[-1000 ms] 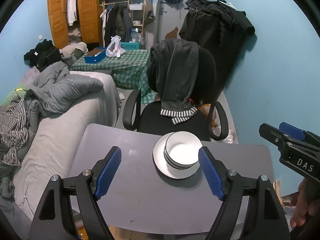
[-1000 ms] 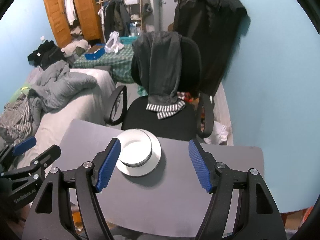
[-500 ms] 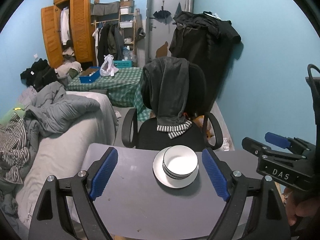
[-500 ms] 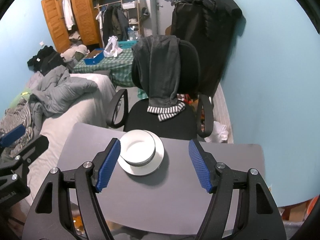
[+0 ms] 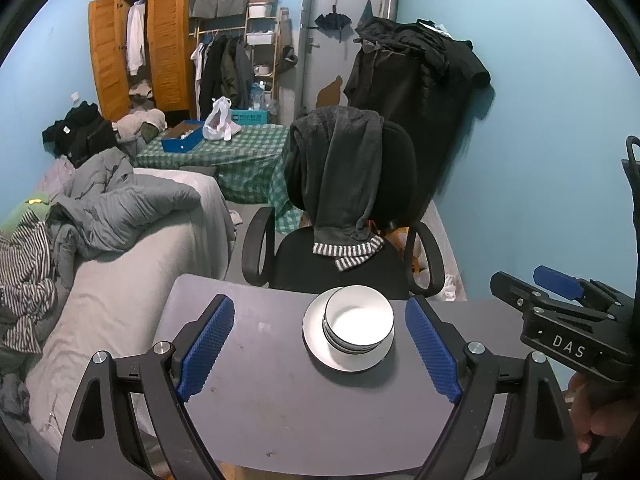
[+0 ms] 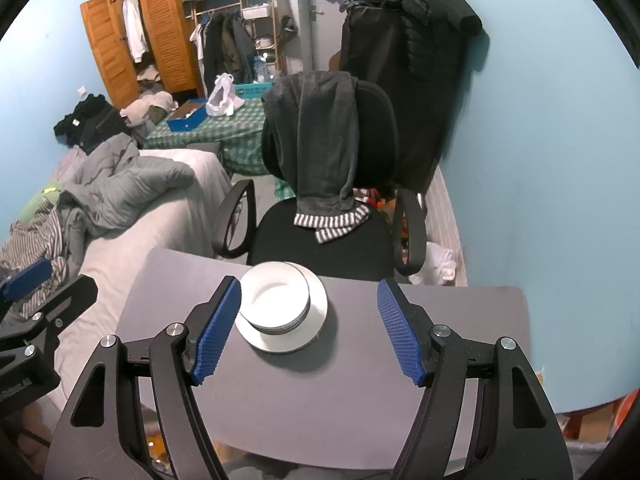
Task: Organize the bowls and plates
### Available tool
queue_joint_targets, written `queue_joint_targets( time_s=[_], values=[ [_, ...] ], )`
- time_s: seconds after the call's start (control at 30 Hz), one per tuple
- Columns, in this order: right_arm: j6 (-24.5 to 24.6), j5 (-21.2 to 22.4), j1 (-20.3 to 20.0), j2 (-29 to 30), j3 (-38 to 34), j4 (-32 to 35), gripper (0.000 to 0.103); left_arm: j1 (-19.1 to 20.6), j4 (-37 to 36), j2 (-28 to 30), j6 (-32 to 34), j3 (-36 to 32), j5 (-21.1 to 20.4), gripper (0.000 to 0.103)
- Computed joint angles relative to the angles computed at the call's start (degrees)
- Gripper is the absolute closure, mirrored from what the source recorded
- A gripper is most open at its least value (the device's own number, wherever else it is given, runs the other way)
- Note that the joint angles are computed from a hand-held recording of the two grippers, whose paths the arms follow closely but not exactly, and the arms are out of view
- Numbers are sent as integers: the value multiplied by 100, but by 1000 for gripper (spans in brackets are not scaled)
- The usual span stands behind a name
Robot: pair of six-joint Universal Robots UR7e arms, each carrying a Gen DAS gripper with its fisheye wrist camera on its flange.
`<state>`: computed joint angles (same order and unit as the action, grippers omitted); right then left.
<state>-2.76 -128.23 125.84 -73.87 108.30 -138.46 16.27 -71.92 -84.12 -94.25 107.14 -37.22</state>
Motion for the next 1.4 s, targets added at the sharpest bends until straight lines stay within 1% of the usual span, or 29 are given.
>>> queue_joint_targets(
  time_s=[0.1, 0.23, 0.33, 0.57, 0.83, 1.4],
  values=[
    [42, 25, -13, -4, -33, 91, 33, -14, 13, -13, -33, -2, -23, 14],
    [15, 71, -44, -17, -65, 169, 33, 1, -157, -43, 53, 40, -70, 14],
    [-11, 85, -60, -6, -91, 206, 33, 3, -235, -83, -5, 73, -121, 14],
    [-6, 92, -76, -8, -121, 244, 33, 35, -66, 29, -125, -43, -140, 14],
    [-11, 125, -115, -33, -98, 281, 33, 117, -265, 107, 57, -74, -277, 14],
    [5, 157, -129, -102, -16, 287, 33, 195, -323, 271, 68, -213, -288, 14]
  ],
)
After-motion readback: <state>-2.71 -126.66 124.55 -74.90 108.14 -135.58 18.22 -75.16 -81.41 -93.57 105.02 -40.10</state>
